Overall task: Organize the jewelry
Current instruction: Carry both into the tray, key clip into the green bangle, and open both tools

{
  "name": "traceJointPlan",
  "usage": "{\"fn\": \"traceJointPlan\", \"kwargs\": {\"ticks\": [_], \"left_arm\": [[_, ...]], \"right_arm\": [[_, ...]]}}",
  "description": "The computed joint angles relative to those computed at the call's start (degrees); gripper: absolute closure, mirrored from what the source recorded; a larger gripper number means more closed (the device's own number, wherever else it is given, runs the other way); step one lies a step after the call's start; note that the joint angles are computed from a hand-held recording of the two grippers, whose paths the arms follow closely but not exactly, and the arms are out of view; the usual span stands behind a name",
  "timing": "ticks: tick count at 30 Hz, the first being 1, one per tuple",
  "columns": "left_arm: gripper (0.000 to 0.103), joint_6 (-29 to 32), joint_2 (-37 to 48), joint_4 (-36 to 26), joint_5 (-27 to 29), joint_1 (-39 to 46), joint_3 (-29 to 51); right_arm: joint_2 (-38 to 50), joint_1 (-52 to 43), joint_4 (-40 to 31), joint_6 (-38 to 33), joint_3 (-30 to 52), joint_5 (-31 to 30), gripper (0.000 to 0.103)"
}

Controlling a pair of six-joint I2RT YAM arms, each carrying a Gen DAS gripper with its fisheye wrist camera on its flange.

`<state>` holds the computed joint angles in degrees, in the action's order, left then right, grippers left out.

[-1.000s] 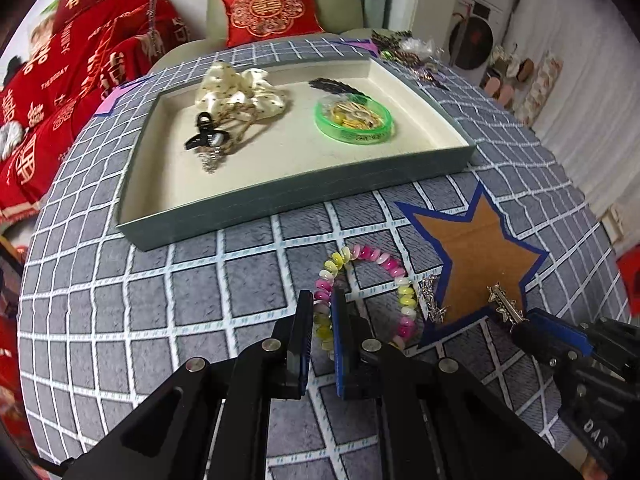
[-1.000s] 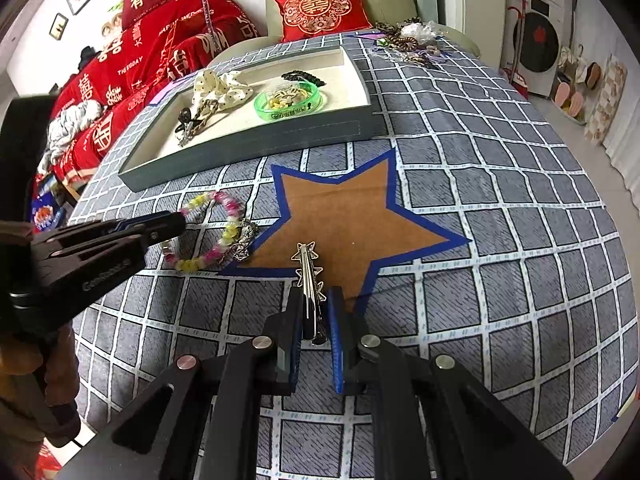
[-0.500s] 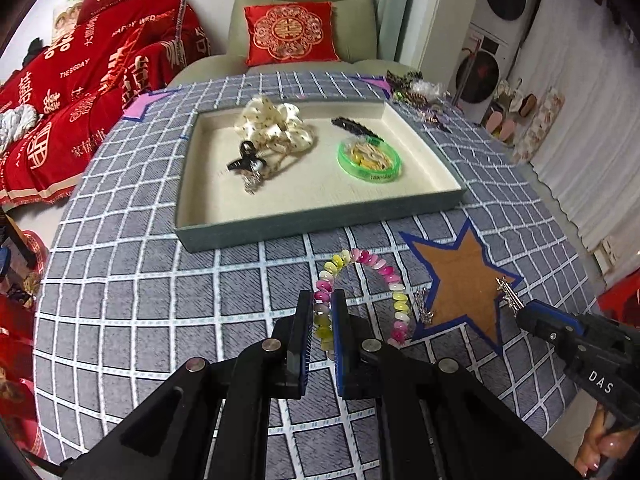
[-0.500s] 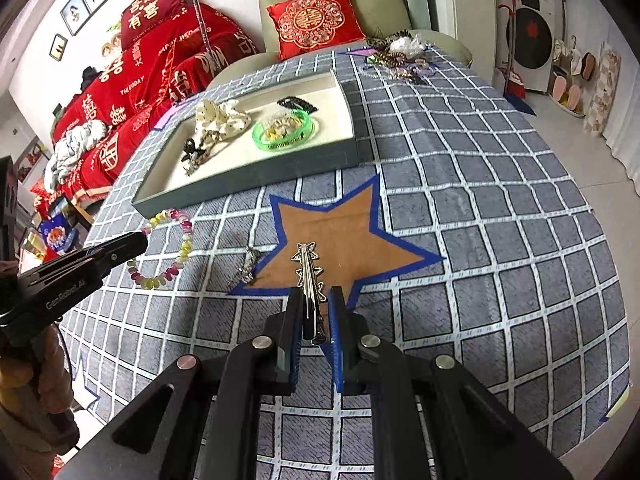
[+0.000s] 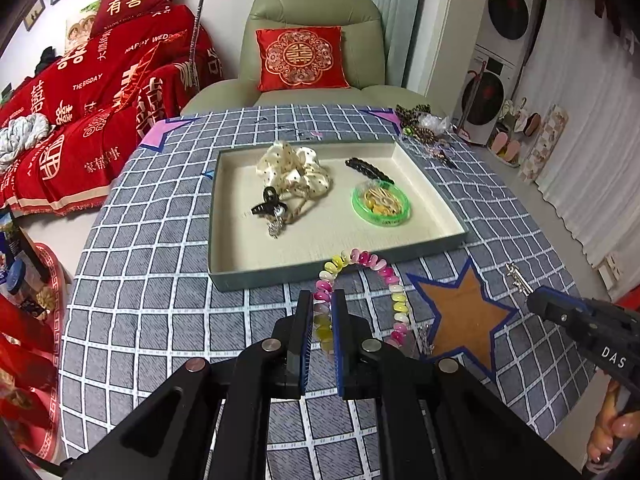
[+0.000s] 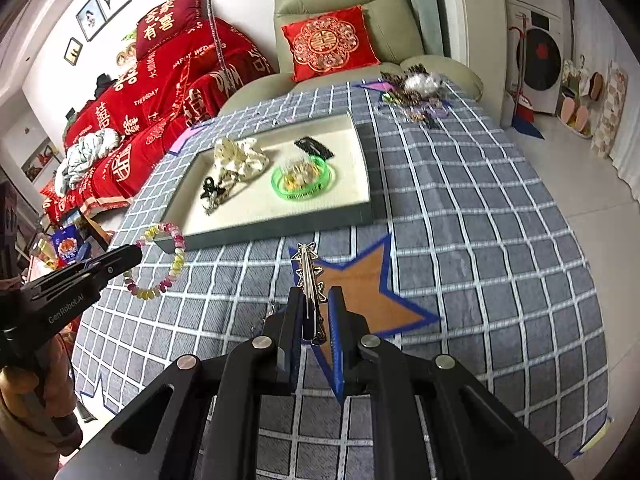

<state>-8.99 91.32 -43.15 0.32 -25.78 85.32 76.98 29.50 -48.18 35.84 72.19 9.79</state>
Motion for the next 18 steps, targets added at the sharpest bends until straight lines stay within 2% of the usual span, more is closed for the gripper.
{"fn": "traceJointPlan", "kwargs": {"ticks": [9, 18], "left_arm": [[0.086, 0.56, 3.11, -1.29, 0.57, 2.55, 6.07], [0.086, 0.66, 10.64, -3.31, 1.58, 5.08, 15.75]], "right_arm": [[4.49, -3.61, -0.23, -5.21, 7.12, -1.95, 0.089], [12.42, -7.3, -1.07, -10.77, 16.77, -3.94, 0.089]]}}
